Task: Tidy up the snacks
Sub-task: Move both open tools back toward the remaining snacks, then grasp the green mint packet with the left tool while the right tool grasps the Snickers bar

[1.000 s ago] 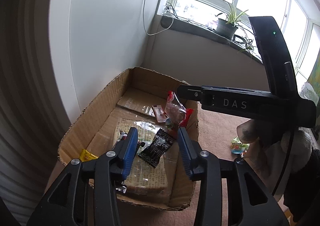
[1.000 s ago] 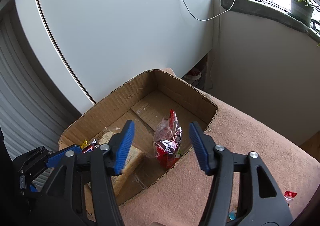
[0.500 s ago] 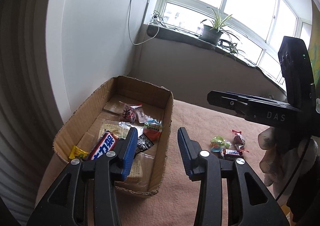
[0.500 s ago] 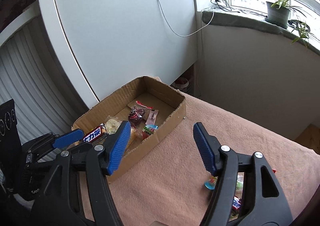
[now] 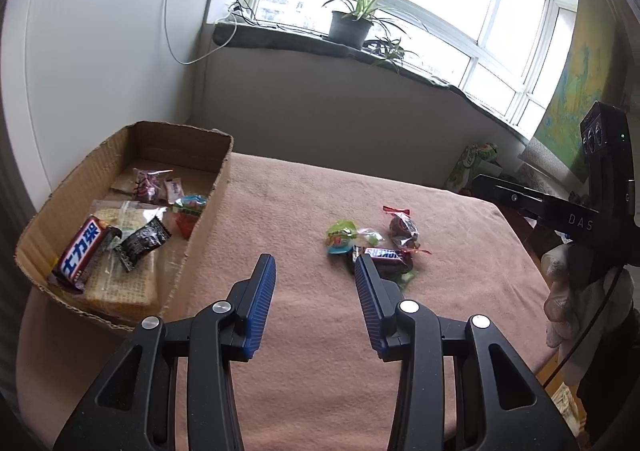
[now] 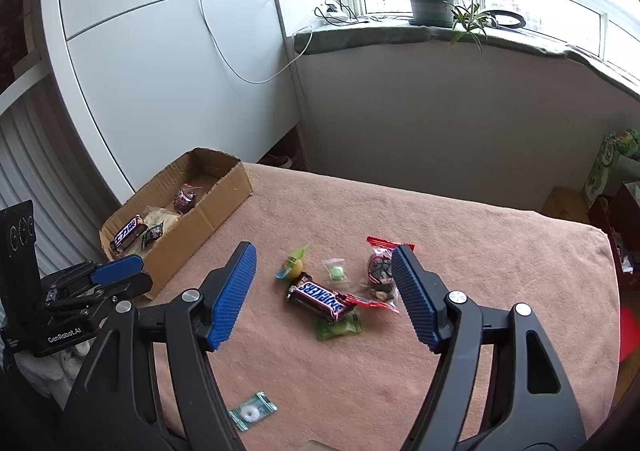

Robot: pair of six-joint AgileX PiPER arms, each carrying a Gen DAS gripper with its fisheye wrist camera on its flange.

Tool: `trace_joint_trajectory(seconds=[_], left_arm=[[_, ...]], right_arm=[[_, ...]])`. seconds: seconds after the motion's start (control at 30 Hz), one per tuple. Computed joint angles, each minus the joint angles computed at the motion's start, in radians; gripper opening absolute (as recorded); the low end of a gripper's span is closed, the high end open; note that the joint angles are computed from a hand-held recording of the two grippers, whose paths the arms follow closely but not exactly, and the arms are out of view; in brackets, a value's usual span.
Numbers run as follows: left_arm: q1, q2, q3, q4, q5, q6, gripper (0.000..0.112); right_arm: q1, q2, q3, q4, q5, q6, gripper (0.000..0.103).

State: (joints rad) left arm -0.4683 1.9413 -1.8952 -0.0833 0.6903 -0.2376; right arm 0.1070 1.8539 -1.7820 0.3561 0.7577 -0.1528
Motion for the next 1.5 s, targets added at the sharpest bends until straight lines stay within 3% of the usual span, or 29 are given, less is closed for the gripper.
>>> trace_joint_trajectory(seconds=[0.2,0.33,0.63,0.87,0.93,1.0,1.5], left_arm=[[-0.068,0.006,0.021,-0.009,0.018,0.012,0.040],[-0.097,-0.011,0.076,-0.047,-0.010,0.025,0.040],[-0.174,-0.033,0.170,0.023,-0.041,-0.074,0.040],[-0.207,-0.002,0.143,0.040,-0.010,-0.093,0.040],[-0.214,0.010,0.129,0.057,0.005,-0.104,0.040],[-0.217,0.019,0.118,0.062,0.018,-0.104,0.040],[-0.241,0.119,0.009,0.103,0.110,-0.088,0.040]], right_arm=[[-0.056,-0.041,0.130,0.109,-0.030,-0.134,0.073],[-0.098,-0.042,0.172,0.242,-0.005,-0.303,0.073],[-0.114,-0.012,0.173,0.264,0.070,-0.487,0.073],[-0.079,0.063,0.088,0.254,0.122,-0.555,0.072],[-0.067,0.098,0.044,0.245,0.141,-0.557,0.063],[-0.057,0.139,-0.011,0.237,0.171,-0.552,0.059],[0.010,0.366,-0.325,0.124,0.310,-0.490,0.058]])
